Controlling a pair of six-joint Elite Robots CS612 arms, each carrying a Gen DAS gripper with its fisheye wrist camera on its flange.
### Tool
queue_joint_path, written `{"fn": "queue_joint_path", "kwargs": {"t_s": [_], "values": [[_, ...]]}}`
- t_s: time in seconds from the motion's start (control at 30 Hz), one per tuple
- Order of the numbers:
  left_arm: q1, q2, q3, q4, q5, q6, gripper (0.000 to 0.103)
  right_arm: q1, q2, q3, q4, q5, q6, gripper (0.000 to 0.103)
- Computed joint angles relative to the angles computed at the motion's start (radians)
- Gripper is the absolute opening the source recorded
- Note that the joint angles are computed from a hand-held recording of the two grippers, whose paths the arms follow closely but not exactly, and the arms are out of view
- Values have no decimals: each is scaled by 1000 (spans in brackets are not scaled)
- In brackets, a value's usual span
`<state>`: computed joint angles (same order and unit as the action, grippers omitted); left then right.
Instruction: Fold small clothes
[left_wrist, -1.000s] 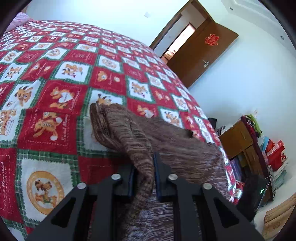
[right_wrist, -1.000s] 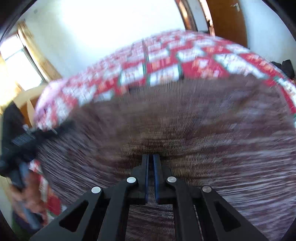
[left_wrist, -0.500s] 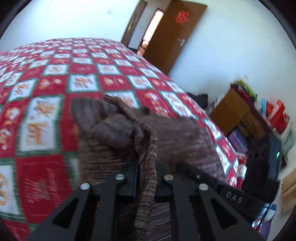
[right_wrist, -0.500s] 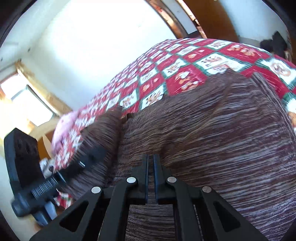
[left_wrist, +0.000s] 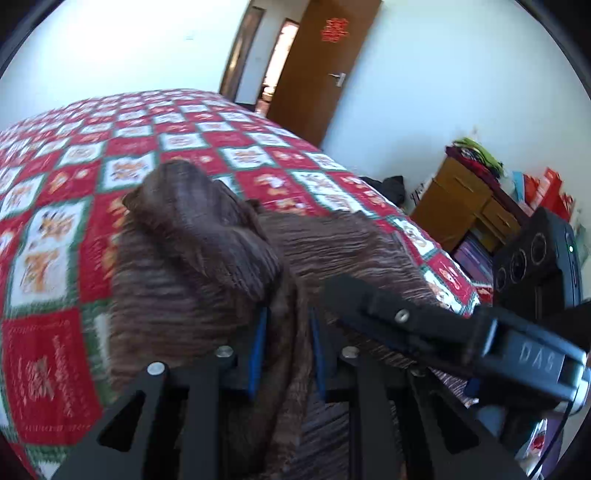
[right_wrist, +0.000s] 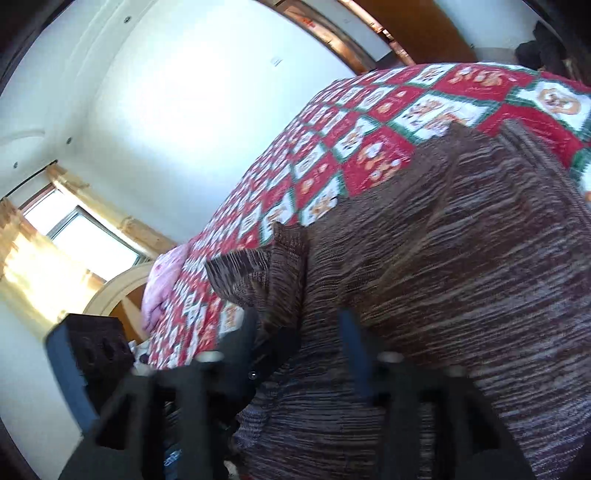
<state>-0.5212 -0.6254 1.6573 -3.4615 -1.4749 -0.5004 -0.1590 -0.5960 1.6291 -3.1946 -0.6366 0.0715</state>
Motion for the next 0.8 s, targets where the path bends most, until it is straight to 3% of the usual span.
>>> {"fn": "queue_joint_path", "kwargs": {"t_s": [0.13, 0.27, 0.4, 0.47, 0.53, 0.57, 0.67, 0.8], "values": [[5, 8, -53, 112, -63, 48, 22, -19, 7, 12, -128, -52, 118, 53], [12, 12, -38, 61, -88, 18, 22, -35, 27, -4, -159, -9, 187, 53], [14, -10, 14, 1, -97, -17, 22, -30, 22, -5, -130, 14, 139, 53], [14, -30, 57, -40, -102, -18, 29, -28, 17, -2, -122, 22, 111, 53], [12, -52, 109, -96, -74, -28, 60, -30, 15, 2, -133, 24, 110, 53], [7, -63, 136, -122, -40, -35, 65, -31, 17, 1, -133, 26, 116, 53], [1, -95, 211, -167, 10, -11, 66, -33, 21, -2, -112, 44, 122, 53], [-9, -107, 251, -162, 17, 40, 66, -29, 10, 5, -72, 56, 81, 53]]}}
